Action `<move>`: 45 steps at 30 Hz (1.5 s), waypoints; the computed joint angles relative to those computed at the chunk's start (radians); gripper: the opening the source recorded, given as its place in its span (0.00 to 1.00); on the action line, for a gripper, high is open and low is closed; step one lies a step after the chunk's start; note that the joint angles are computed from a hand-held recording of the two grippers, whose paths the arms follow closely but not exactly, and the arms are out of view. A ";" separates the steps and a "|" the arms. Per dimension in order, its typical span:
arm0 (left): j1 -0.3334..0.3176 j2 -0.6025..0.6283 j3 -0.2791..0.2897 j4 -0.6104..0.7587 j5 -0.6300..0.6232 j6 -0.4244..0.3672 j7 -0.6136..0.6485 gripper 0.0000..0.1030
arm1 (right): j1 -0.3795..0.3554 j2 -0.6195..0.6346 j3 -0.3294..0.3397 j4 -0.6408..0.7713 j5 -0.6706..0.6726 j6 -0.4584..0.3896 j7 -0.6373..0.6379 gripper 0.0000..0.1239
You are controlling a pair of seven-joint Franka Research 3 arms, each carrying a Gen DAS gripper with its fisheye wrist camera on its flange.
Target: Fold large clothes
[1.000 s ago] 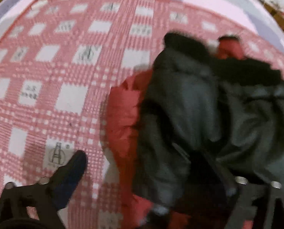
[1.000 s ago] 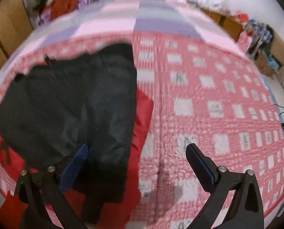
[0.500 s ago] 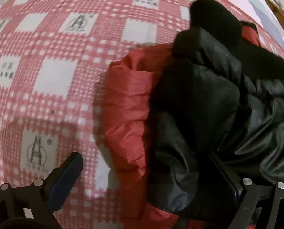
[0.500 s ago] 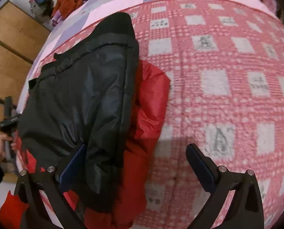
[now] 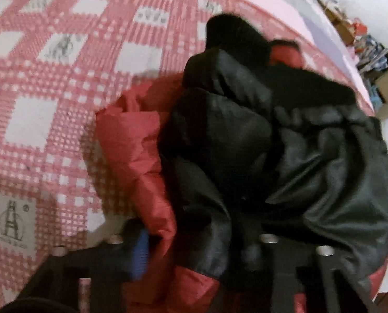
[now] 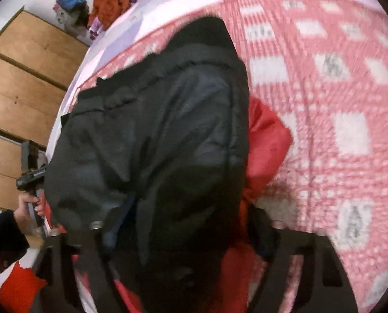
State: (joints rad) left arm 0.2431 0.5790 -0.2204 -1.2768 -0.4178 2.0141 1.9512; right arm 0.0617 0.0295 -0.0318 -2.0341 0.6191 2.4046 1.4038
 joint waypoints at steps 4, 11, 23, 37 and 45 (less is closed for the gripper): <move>0.031 -0.090 -0.009 -0.104 -0.073 0.060 0.034 0.21 | 0.027 -0.070 0.017 -0.037 -0.150 0.066 0.106 0.42; 0.054 -0.180 0.006 -0.139 -0.175 0.039 0.072 0.18 | 0.062 -0.171 0.035 -0.066 -0.266 0.109 0.163 0.33; 0.107 -0.421 0.156 -0.250 -0.229 -0.083 0.193 0.18 | 0.173 -0.299 0.104 -0.053 -0.230 0.142 0.169 0.29; 0.231 -0.170 0.168 -0.265 -0.164 0.001 0.347 0.48 | 0.234 -0.208 0.245 -0.305 -0.458 0.428 0.902 0.36; 0.339 -0.121 0.133 -0.123 -0.180 -0.146 0.426 0.63 | 0.208 -0.259 0.261 -0.183 -0.716 0.128 1.126 0.43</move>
